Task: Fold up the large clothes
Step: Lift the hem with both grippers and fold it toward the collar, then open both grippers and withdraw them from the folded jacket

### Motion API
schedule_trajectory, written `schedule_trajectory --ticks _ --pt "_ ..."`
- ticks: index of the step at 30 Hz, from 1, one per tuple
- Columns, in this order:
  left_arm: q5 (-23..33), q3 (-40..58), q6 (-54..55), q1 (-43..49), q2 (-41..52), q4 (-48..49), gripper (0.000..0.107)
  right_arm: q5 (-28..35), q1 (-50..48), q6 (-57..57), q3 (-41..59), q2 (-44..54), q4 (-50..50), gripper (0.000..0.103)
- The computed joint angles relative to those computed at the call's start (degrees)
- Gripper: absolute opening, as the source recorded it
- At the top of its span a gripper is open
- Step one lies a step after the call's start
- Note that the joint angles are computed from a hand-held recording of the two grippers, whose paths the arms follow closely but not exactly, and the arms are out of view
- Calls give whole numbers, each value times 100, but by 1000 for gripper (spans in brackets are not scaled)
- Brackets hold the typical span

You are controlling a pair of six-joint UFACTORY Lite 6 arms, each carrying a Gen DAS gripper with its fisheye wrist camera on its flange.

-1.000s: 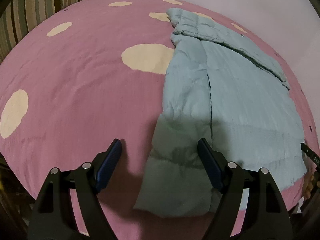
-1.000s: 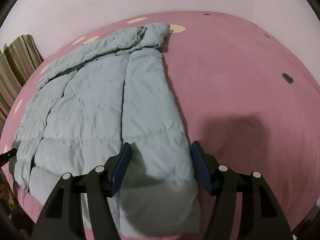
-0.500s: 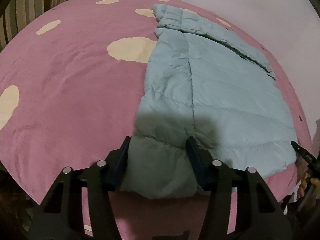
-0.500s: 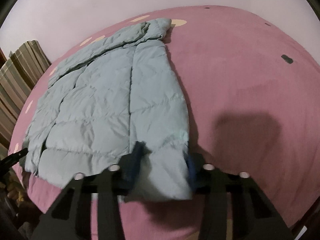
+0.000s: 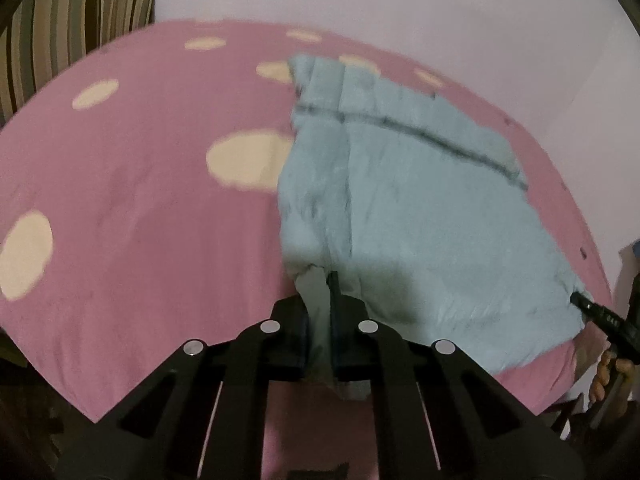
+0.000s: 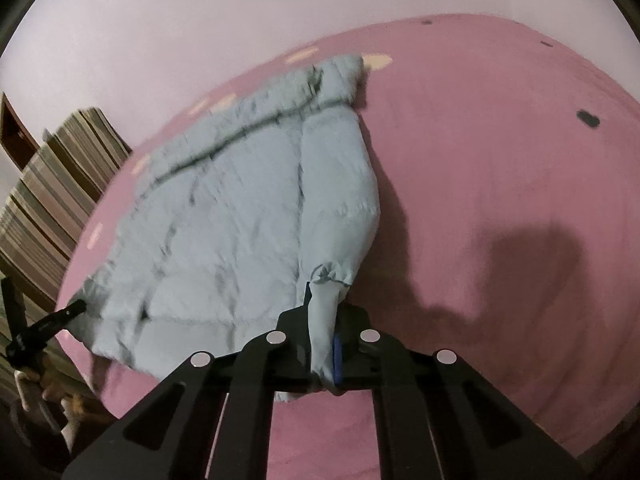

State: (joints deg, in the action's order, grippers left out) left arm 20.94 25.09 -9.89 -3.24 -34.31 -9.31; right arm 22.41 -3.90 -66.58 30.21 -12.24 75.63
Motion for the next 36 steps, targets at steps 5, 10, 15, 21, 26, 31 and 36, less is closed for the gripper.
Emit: schedule_trajectory --ticks 5,10,15,21,26,31,36 --pt "-159 1242 310 167 1066 -154 7 514 -202 185 1005 637 55 6" --pt "-575 2728 67 214 3026 253 6 442 19 621 2777 2294 10 6" --pt "-672 4145 -188 359 4936 505 6 345 189 1876 4641 4050 -928 6" --pt "-584 4999 405 493 6067 3 6 479 339 3296 6201 5461 -2189 6" --pt "-537 5089 631 529 6045 -163 9 558 355 3545 6378 5508 -2395 8" --pt "-457 4866 1189 751 5515 -986 54 544 188 2886 5915 5014 -1751 22" --pt "-651 4405 1306 975 4840 -1125 58 186 28 2275 5181 4259 -1169 42"
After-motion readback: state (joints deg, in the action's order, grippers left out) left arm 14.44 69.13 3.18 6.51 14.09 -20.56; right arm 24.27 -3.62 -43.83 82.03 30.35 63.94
